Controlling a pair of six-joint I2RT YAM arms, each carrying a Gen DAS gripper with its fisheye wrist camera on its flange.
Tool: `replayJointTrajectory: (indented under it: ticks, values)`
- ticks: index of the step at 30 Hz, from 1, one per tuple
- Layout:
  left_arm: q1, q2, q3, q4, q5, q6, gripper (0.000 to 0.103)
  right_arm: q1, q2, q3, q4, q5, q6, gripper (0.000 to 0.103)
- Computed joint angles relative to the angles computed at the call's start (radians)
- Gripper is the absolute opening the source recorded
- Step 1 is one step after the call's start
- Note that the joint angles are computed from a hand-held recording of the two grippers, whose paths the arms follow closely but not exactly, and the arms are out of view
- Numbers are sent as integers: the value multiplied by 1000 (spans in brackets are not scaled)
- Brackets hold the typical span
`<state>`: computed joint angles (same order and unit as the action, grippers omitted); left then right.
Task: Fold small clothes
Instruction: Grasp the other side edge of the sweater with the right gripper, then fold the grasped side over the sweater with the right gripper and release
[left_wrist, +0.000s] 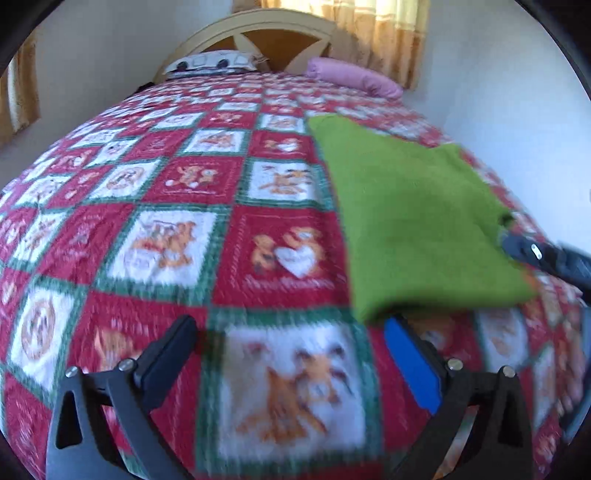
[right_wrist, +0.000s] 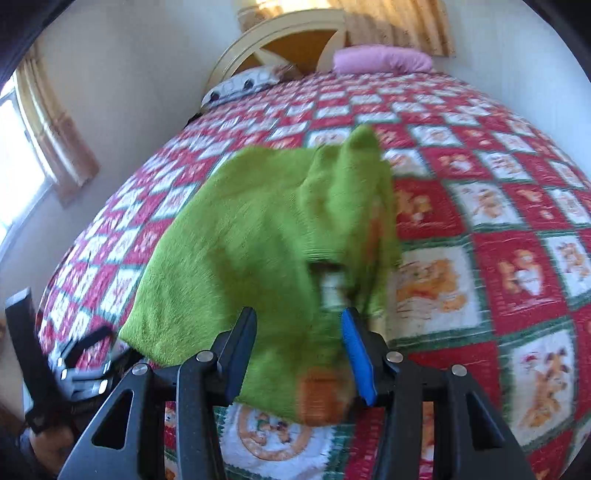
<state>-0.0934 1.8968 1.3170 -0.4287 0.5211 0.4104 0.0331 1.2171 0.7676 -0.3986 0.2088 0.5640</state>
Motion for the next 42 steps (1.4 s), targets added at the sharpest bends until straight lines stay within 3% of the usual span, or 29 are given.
replayJointTrajectory:
  ticks: [4, 8, 10, 11, 12, 18, 20, 23, 26, 27, 28, 30, 32, 35, 36, 37, 42]
  values:
    - [23, -125, -114, 160, 36, -34, 103, -52, -99, -9, 19, 5, -13, 49]
    - [-36, -93, -49, 261, -31, -107, 103, -112, 11, 87, 25, -106, -54, 49]
    - [-86, -19, 42, 224, -102, -111, 103, -156, 115, 145, 13, -195, -34, 44]
    - [-107, 29, 103, 180, -122, -107, 103, -164, 158, 161, 17, -201, -23, 33]
    - [-127, 74, 166, 131, -135, -98, 103, -170, 197, 183, 11, -192, -27, 10]
    - [-176, 119, 159, 159, -190, -82, 103, -158, 119, 145, -8, -44, -69, 7]
    - [-187, 117, 139, 163, -206, -67, 103, -203, 137, 131, -11, -56, -90, 0]
    - [-188, 90, 133, 160, -202, -50, 103, -268, 185, 103, 12, -82, -113, 0]
    - [-174, 84, 145, 175, -185, -67, 103, -304, 80, 34, 57, -131, -73, 0]
    - [-163, 92, 165, 170, -176, -89, 103, -312, 24, 8, 74, -166, -58, 5]
    - [-159, 101, 180, 165, -174, -103, 103, -302, -7, 0, 78, -169, -51, 27]
    - [-147, 133, 230, 141, -162, -142, 103, -264, -76, -22, 91, -162, -43, 56]
    - [-148, 165, 277, 99, -168, -158, 103, -212, -81, -13, 93, -160, -54, 56]
    - [-153, 175, 283, 92, -162, -180, 103, -155, 45, 48, 49, -157, -66, 56]
    - [-159, 169, 275, 97, -167, -180, 103, -148, 102, 58, 53, -151, -67, 48]
    - [-161, 164, 269, 98, -167, -176, 103, -140, 124, 51, 61, -142, -67, 16]
    - [-177, 153, 271, 115, -179, -154, 103, -120, 34, 31, 17, -66, -82, 11]
